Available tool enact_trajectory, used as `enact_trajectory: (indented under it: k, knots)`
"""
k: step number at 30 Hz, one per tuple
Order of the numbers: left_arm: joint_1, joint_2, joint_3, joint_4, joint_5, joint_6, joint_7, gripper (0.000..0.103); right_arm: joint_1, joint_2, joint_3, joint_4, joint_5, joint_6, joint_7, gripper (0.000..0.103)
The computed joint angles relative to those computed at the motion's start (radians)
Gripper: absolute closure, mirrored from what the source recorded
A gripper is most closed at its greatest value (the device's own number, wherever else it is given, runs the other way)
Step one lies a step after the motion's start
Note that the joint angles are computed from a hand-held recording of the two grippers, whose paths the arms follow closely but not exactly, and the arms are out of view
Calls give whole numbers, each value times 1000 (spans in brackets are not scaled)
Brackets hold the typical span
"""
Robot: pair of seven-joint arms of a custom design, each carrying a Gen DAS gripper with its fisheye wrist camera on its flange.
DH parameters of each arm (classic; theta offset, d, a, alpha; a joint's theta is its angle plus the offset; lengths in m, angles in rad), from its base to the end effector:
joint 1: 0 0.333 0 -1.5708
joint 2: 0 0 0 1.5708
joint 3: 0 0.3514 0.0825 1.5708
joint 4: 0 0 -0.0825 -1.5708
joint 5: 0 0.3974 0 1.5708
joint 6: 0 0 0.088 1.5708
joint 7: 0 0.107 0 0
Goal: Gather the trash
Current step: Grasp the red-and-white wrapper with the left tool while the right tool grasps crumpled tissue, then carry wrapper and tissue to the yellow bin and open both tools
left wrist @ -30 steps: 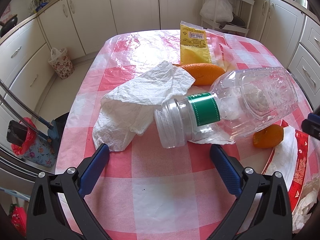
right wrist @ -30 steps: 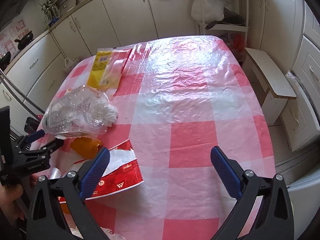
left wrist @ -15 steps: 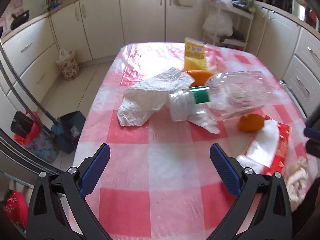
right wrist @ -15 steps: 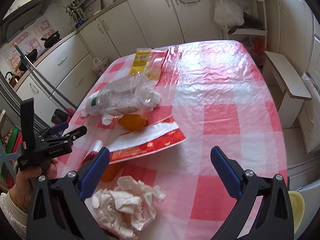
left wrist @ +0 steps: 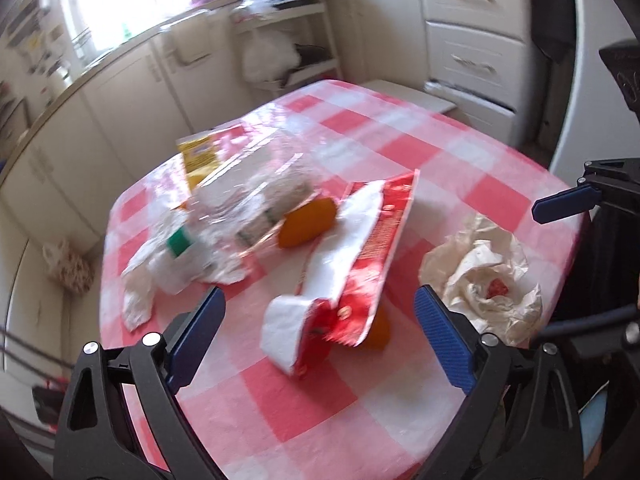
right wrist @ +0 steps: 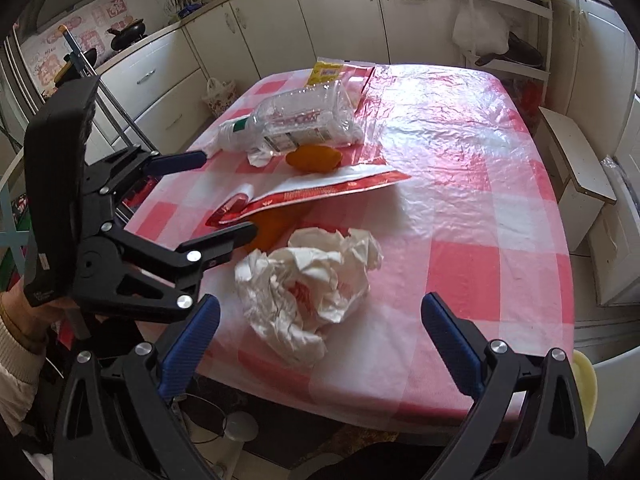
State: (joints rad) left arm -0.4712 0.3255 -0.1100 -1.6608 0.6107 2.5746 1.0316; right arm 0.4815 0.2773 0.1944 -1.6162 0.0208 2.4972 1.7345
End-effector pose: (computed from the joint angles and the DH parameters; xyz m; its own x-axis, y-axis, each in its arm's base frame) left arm 0.6010 -0.3938 0.5132 -0.3564 -0.9120 -0.2030 -0.6683 0.4007 -0.6267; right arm 0.5653 0.4308 0.5657 0.4953 -0.8530 -0.1645 -0.7637 -0.3373 -0.5505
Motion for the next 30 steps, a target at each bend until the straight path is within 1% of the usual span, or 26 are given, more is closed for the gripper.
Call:
enact_trajectory:
  k: [2, 4, 5, 6, 7, 9, 10, 12, 13, 14, 15, 16, 17, 18, 19, 20, 21, 22, 23, 24, 25, 27, 29, 30]
  knots:
    - [20, 46, -32, 56, -68, -14, 99, 16, 8, -7, -20, -10, -36, -7, 52, 7]
    - [25, 80, -37, 103, -126, -24, 144, 27, -12, -12, -14, -19, 3, 8, 63, 7]
    - [26, 95, -36, 130, -160, -36, 153, 38, -28, -11, 1, -19, 44, 11, 35, 7]
    - [42, 101, -46, 140, -214, -33, 177, 41, -24, -10, -5, -17, 32, 12, 44, 7]
    - [63, 106, -60, 144, -280, -6, 196, 48, -18, -11, -12, -21, 15, 18, 60, 7]
    - [38, 109, -19, 154, -275, -9, 170, 72, -23, -5, -7, -18, 23, 15, 57, 7]
    - [40, 112, -16, 159, -290, -16, 171, 77, -21, -3, -6, -17, 22, 17, 56, 7]
    - [51, 107, -13, 147, -330, -2, 158, 92, -26, 10, 6, -6, 43, 21, 34, 7]
    - [49, 100, -4, 136, -334, 3, 143, 95, -19, 17, 7, 2, 38, 21, 37, 7]
    - [61, 89, -10, 115, -360, 26, 136, 99, -12, 24, 4, 8, 27, 23, 42, 7]
    - [78, 74, -22, 88, -397, 57, 136, 102, -8, 36, 5, 19, 23, 22, 42, 7]
    - [108, 51, -43, 44, -464, 115, 134, 102, -5, 48, 6, 32, 20, 22, 41, 7]
    - [125, 33, -52, 11, -510, 156, 131, 102, 1, 58, 1, 43, 6, 23, 48, 11]
    - [143, 14, -63, -25, -560, 201, 131, 102, 11, 72, -5, 63, -15, 14, 58, 21]
    - [161, -7, -73, -63, -611, 246, 131, 102, 16, 85, -7, 81, -30, 4, 54, 29]
    - [168, -25, -76, -92, -644, 275, 129, 103, 19, 99, -8, 101, -42, -14, 50, 43]
    - [179, -50, -81, -130, -683, 312, 127, 103, 22, 109, -10, 115, -50, -30, 49, 51]
    - [182, -68, -81, -155, -703, 333, 127, 103, 17, 110, -6, 113, -43, -21, 40, 52]
    - [187, -88, -84, -181, -725, 355, 132, 103, 14, 108, -4, 110, -39, -13, 35, 59]
    - [188, -115, -84, -216, -741, 384, 130, 103, 9, 105, -1, 106, -31, -6, 27, 62]
    - [183, -136, -79, -241, -743, 403, 122, 103, 6, 100, 0, 99, -25, 4, 28, 63]
    - [156, -173, -49, -284, -701, 427, 66, 103, -3, 86, 4, 82, -4, 30, 28, 67]
    - [159, -202, -54, -321, -705, 458, 45, 103, -9, 68, 7, 61, 11, 67, 31, 70]
    - [171, -215, -70, -337, -732, 473, 59, 103, -15, 53, 10, 45, 23, 92, 30, 71]
